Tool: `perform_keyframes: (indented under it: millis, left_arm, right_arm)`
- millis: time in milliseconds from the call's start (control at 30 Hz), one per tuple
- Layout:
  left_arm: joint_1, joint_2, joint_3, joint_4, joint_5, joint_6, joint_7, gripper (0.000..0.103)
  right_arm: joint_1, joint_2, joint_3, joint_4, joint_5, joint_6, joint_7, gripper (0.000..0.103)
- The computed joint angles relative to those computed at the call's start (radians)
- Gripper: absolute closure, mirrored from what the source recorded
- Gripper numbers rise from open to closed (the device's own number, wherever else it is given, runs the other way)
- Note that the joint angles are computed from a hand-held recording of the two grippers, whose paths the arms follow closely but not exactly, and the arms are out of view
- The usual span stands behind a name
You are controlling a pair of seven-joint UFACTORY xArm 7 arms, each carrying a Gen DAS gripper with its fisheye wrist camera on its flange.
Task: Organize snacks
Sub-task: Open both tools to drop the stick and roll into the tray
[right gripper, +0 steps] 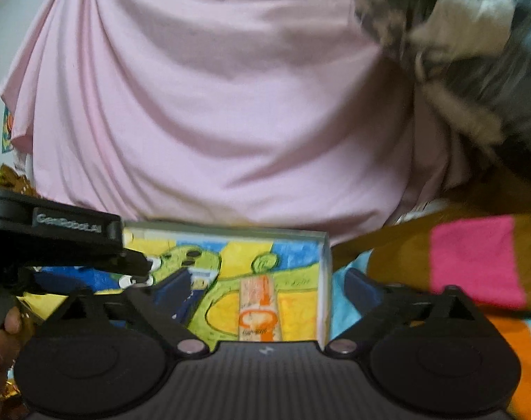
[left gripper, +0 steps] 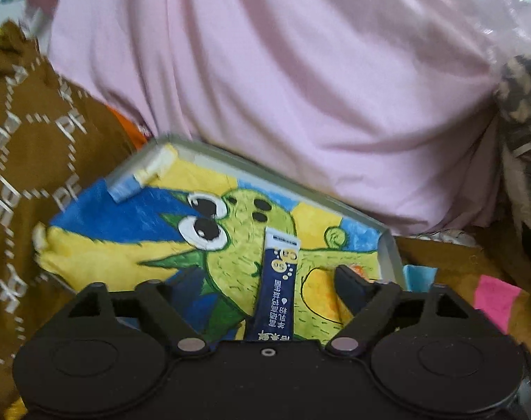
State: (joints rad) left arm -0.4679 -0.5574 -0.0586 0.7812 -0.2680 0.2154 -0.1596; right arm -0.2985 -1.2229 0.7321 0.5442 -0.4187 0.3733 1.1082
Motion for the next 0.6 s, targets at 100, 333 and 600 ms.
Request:
perform_keyframes:
  millis: [100, 333, 600]
  left_arm:
    - [0.001, -0.081, 0.012, -0.038, 0.004, 0.006, 0.014, 0.005]
    - [0.007, -0.287, 0.033, -0.136, 0.03, 0.06, 0.036, 0.001]
    - [0.029, -0.531, 0.073, -0.247, 0.034, 0.19, 0.075, 0.001]
  right_arm:
    - [0.026, -0.051, -0.002, 0.016, 0.003, 0.046, 0.0, 0.0]
    - [0.093, -0.139, 0.011, 0.068, 0.027, 0.16, -0.019, 0.0]
    - [0.192, -0.183, 0.043, 0.123, 0.095, 0.305, -0.04, 0.0]
